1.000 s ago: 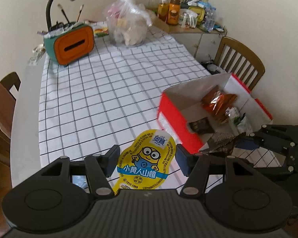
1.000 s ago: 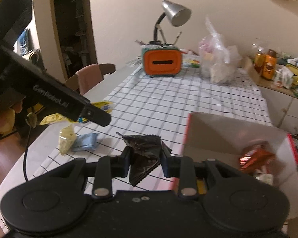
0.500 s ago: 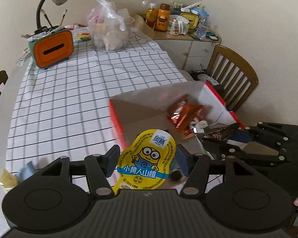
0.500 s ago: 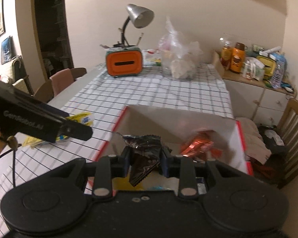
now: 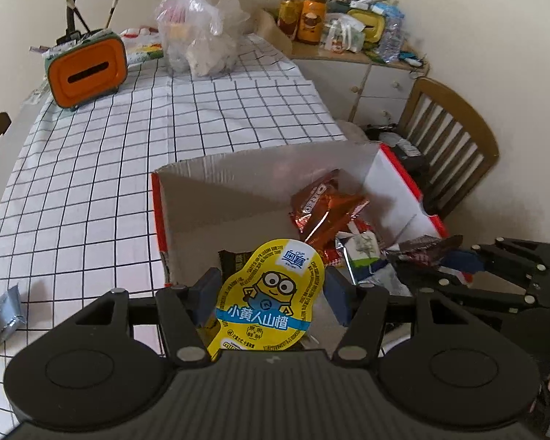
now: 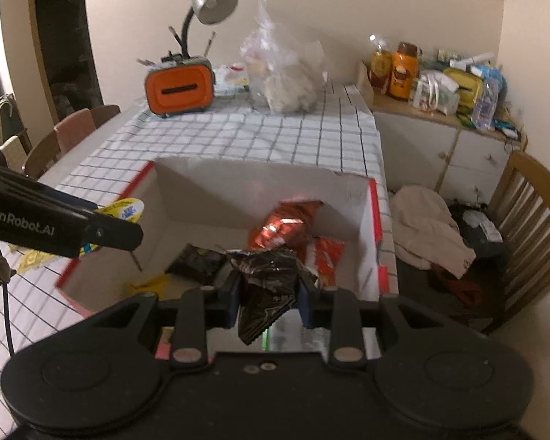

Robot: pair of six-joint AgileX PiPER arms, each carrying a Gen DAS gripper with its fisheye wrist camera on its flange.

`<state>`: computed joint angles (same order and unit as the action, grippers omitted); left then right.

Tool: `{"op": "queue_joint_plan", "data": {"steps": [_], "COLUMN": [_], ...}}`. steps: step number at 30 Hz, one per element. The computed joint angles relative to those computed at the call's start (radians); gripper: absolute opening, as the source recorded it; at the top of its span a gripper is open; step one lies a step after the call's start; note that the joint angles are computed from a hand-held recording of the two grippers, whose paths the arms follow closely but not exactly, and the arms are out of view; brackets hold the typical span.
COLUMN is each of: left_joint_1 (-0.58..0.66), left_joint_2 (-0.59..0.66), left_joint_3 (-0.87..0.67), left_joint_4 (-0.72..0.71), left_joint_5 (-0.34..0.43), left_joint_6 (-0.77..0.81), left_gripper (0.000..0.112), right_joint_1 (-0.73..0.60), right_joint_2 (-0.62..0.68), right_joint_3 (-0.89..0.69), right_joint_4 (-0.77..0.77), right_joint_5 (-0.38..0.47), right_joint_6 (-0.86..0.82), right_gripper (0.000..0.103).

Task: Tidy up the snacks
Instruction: 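Carry the Minion packet and brown chocolate over the red box, then open the left tool to drop the Minion packet while the right tool releases the chocolate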

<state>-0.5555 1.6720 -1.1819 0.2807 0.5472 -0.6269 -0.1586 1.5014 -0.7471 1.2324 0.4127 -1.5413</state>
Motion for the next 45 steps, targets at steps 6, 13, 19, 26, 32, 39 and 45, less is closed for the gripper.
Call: {"op": "queue_joint_plan", "data": {"steps": [6, 13, 19, 26, 32, 39, 45], "left_joint_1": [-0.006, -0.026, -0.051, -0.074, -0.068, -0.067, -0.063], "left_joint_2": [0.113, 0.215, 0.289, 0.342, 0.333, 0.284, 0.211], "left_joint_3": [-0.081, -0.161, -0.254, -0.341, -0.337, -0.278, -0.201], "left_joint_4": [0.028, 0.109, 0.144, 0.145, 0.13, 0.123, 0.11], "left_joint_5": [0.019, 0.064, 0.165, 0.275, 0.273, 0.217, 0.161], "left_joint_6": [-0.046, -0.087, -0.086, -0.042, -0.026, -0.028, -0.031], "left_gripper": [0.06, 0.06, 0.06, 0.061, 0.061, 0.062, 0.063], "right_joint_1": [0.013, 0.04, 0.057, 0.048, 0.032, 0.021, 0.005], "right_joint_2": [0.104, 0.168, 0.202, 0.204, 0.198, 0.165, 0.118], "right_joint_3": [-0.049, -0.088, -0.11, -0.127, -0.131, -0.121, -0.103], "right_joint_4": [-0.009, -0.049, -0.091, -0.144, -0.171, -0.198, -0.203], "right_joint_5": [-0.037, -0.047, -0.056, -0.03, 0.004, 0.036, 0.07], "right_joint_6": [-0.007, 0.014, 0.049, 0.116, 0.158, 0.192, 0.203], "right_gripper": [0.03, 0.03, 0.03, 0.03, 0.031, 0.031, 0.032]}}
